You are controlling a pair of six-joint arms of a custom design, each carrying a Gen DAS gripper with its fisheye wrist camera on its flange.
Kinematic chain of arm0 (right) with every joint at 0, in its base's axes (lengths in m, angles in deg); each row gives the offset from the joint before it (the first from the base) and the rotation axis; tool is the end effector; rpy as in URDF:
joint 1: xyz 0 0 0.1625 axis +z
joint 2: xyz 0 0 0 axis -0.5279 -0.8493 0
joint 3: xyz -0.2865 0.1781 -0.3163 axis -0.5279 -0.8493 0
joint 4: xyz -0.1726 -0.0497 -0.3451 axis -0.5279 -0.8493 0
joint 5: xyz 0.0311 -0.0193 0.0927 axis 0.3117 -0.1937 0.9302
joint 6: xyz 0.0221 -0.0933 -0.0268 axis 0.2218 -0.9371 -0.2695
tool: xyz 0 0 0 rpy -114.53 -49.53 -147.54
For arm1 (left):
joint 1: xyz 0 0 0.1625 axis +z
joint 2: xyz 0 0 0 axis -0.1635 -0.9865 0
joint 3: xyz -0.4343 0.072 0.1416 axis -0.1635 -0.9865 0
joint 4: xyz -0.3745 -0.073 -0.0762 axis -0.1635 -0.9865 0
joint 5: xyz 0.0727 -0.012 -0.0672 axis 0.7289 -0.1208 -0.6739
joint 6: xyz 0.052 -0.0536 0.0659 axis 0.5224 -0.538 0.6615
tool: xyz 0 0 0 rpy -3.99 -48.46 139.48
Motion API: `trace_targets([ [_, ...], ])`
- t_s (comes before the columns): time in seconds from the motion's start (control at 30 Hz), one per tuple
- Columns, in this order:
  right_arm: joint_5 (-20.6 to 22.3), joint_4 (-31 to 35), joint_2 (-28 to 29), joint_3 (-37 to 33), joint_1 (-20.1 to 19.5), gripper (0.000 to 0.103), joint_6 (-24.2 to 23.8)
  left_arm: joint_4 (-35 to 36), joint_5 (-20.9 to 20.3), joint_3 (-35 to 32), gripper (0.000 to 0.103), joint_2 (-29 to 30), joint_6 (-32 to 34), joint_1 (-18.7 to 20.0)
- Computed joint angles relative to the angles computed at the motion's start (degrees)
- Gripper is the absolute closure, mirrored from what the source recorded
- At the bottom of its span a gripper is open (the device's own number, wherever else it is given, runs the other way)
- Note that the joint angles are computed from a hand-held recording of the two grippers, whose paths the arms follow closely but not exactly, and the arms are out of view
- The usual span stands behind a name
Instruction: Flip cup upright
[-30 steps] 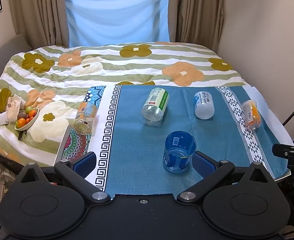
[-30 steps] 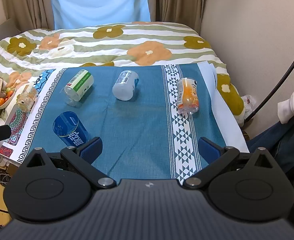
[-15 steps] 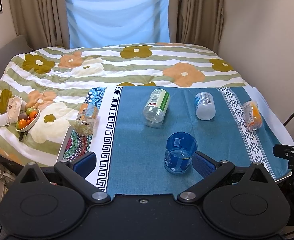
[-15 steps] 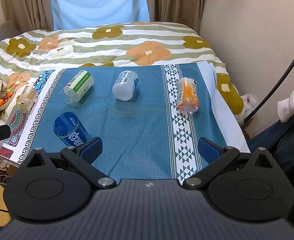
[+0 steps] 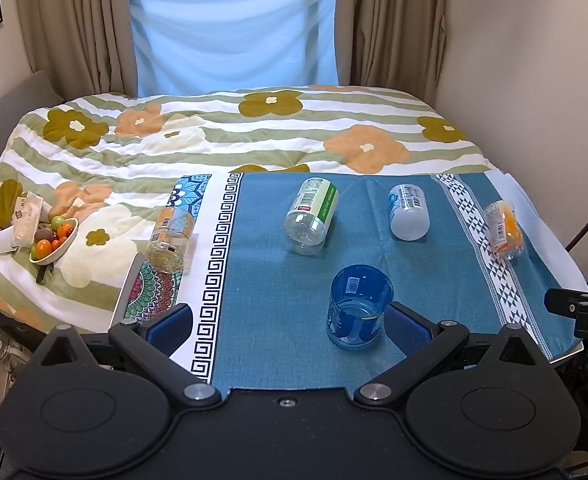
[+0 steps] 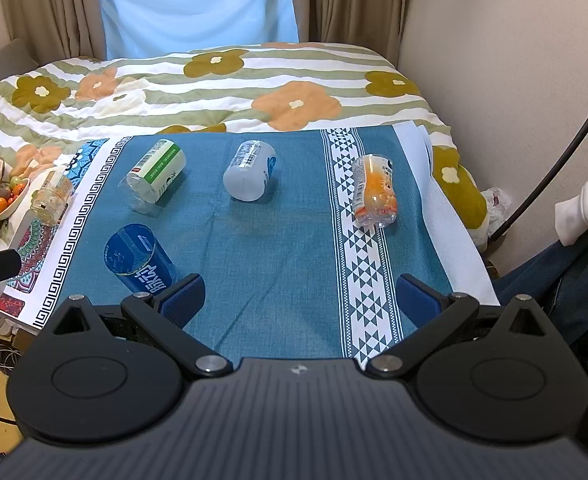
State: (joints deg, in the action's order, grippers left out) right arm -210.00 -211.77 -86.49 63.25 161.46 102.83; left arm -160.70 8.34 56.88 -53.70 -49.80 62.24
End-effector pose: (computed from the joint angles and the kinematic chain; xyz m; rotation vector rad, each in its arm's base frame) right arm 0.4585 -0.4944 0.1583 -0.2804 -1.9804 1.0235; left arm -0.2237 -0.6095 0.4622 1.0477 2.3213 -0.5741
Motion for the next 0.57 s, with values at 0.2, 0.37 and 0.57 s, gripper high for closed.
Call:
trace_targets([
  [0.2, 0.01, 0.04, -0.01, -0.02, -0.02, 0.000, 0.00, -0.39, 0.47, 0.15, 0.000, 0.20, 0.12, -0.09],
  [0.37, -0.04, 0.09, -0.03, -0.03, -0.02, 0.000, 0.04, 0.01, -0.10, -0.09, 0.000, 0.41, -0.61, 0.15],
  [0.57, -0.05, -0.14, -0.05, 0.06, -0.04, 0.000, -0.11, -1.40, -0.26, 0.66, 0.000, 0.05, 0.59, 0.11],
])
